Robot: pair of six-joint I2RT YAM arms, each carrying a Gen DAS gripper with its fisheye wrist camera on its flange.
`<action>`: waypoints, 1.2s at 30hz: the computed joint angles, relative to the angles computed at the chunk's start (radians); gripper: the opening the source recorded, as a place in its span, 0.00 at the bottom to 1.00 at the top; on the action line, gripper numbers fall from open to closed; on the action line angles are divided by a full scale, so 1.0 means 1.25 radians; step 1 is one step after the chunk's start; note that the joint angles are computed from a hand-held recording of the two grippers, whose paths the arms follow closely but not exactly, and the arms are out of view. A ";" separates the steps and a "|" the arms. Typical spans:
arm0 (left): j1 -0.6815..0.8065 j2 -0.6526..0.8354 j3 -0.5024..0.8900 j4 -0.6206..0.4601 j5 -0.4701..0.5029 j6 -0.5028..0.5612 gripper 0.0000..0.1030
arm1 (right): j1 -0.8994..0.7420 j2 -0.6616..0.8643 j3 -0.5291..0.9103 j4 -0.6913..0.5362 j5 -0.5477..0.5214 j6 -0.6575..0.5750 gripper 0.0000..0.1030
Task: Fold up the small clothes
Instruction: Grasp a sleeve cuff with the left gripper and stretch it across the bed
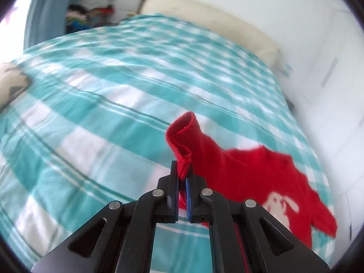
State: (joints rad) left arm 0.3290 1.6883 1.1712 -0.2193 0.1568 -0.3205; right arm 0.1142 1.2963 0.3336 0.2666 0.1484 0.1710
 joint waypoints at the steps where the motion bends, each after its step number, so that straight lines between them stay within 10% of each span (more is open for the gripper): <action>1: 0.055 -0.002 -0.004 -0.006 -0.007 -0.017 0.03 | 0.005 0.004 0.000 0.005 0.008 0.000 0.37; 8: 0.238 0.022 -0.081 0.023 0.025 -0.018 0.03 | 0.025 0.023 0.003 0.018 0.037 0.003 0.38; 36: 0.359 0.106 -0.209 0.146 0.080 -0.055 0.09 | 0.031 0.024 -0.001 0.023 0.052 -0.003 0.38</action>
